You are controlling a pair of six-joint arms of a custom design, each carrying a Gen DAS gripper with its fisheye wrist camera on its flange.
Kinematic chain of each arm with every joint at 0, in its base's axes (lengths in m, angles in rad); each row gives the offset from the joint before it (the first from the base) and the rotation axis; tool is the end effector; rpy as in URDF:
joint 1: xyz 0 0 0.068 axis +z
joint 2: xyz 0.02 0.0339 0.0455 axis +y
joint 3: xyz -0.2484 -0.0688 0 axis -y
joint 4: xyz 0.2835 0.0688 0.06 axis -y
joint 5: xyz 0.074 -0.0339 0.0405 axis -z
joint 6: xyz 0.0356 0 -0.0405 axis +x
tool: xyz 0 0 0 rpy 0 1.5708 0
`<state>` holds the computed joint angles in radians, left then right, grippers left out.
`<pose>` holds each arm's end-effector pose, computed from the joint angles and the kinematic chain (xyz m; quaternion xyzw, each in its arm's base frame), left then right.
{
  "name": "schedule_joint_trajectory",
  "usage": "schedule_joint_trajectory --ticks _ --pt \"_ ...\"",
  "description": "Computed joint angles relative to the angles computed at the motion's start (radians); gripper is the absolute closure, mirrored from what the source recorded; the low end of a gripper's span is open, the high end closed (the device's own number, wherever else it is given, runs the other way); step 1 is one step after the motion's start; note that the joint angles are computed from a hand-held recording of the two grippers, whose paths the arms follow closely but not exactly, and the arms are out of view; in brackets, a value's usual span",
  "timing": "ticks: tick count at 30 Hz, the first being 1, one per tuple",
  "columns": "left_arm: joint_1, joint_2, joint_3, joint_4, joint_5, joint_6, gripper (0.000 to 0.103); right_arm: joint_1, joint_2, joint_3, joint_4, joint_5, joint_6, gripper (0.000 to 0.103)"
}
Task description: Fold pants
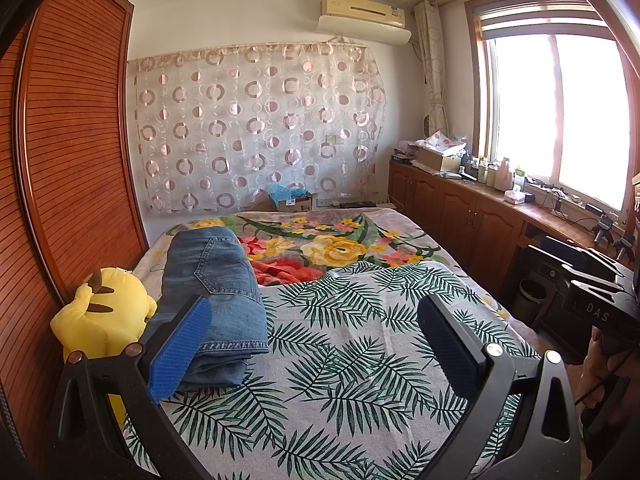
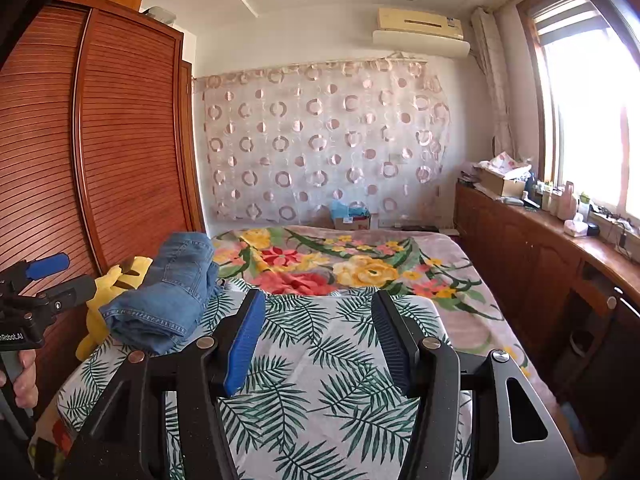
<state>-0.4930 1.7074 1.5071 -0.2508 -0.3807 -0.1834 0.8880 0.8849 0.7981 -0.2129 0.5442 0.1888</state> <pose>0.3938 -0.1966 0.3153 0.0290 0.8376 -0.0218 0.5451 0.1721 0.1824 0.3101 -0.1156 0.7829 0.1075 0.6018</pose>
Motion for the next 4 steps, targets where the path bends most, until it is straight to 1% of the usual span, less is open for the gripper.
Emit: schedule_joint_trajectory --ticks 4 --pt "0.000 0.000 -0.001 0.001 0.000 0.000 0.000 0.003 0.000 -0.001 0.000 0.003 0.001 0.046"
